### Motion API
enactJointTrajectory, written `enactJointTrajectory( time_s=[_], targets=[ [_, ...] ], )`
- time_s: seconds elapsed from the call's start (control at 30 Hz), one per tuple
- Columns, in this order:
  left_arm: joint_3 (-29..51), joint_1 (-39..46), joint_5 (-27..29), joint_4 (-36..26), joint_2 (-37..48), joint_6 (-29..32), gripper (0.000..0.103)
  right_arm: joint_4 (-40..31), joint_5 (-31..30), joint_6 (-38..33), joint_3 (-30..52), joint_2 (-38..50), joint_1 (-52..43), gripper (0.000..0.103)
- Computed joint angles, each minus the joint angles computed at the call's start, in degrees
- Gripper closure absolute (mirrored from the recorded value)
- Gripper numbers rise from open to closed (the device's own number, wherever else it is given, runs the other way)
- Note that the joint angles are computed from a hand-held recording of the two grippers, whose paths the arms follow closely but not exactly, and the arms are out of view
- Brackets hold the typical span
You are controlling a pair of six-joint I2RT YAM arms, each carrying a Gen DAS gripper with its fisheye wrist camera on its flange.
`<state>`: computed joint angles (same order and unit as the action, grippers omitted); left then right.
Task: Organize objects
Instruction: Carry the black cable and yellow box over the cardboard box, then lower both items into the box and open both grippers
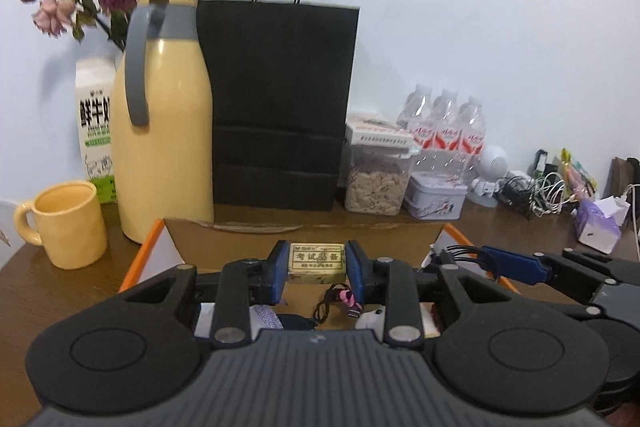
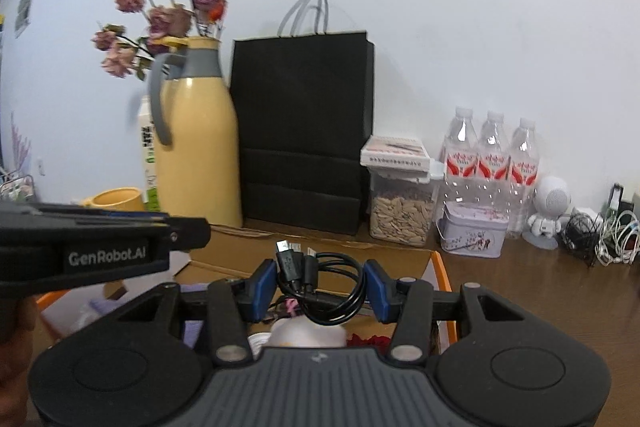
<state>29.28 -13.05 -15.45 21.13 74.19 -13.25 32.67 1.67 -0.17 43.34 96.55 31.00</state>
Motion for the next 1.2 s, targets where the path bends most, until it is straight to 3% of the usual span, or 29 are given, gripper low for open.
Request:
enactJointTrajectory(
  time_s=[0.17, 0.23, 0.3, 0.33, 0.37, 0.4, 0.43, 0.87, 1.2],
  targets=[
    [1.72, 1.92, 1.95, 0.76, 4.39, 0.35, 0.072, -0.48, -0.95, 0.45, 2.89, 4.74, -1.75, 0.057],
    [1.73, 2.19, 1.66, 1.07, 5.05, 0.17, 0.066, -1.52, -1.17, 0.30, 4.09, 6.25, -2.29, 0.056],
    [1.46, 2.42, 1.28, 1.39, 5.04, -0.01, 0.032, -2.94, -1.76, 0.16, 4.99, 7.05, -2.75, 0.054],
    [1.33, 2.43, 0.78, 1.83, 4.96, -0.13, 0.020, -2.88, -1.76, 0.24, 4.99, 7.20, -2.82, 0.042],
    [1.06, 2.32, 0.07, 2.33, 4.82, -0.23, 0.000, -2.78, -1.70, 0.40, 4.78, 7.05, -2.86, 0.031],
    [0.49, 2.11, -0.97, 3.40, 4.59, -0.33, 0.000, -2.55, -1.81, 0.63, 4.53, 6.86, -3.00, 0.007],
    [0.50, 2.11, -1.32, 3.17, 4.42, -0.50, 0.000, -2.20, -1.88, 0.86, 4.09, 6.51, -3.10, 0.000],
    [-1.41, 1.80, -3.49, -0.96, -2.02, -0.76, 0.000, -0.79, -0.36, 0.63, 1.11, 3.41, -2.65, 0.000],
    [-6.82, 1.56, -5.13, -8.86, -16.07, -0.74, 0.000, 1.96, 2.06, 1.05, -6.20, -3.95, -0.63, 0.000]
  ],
)
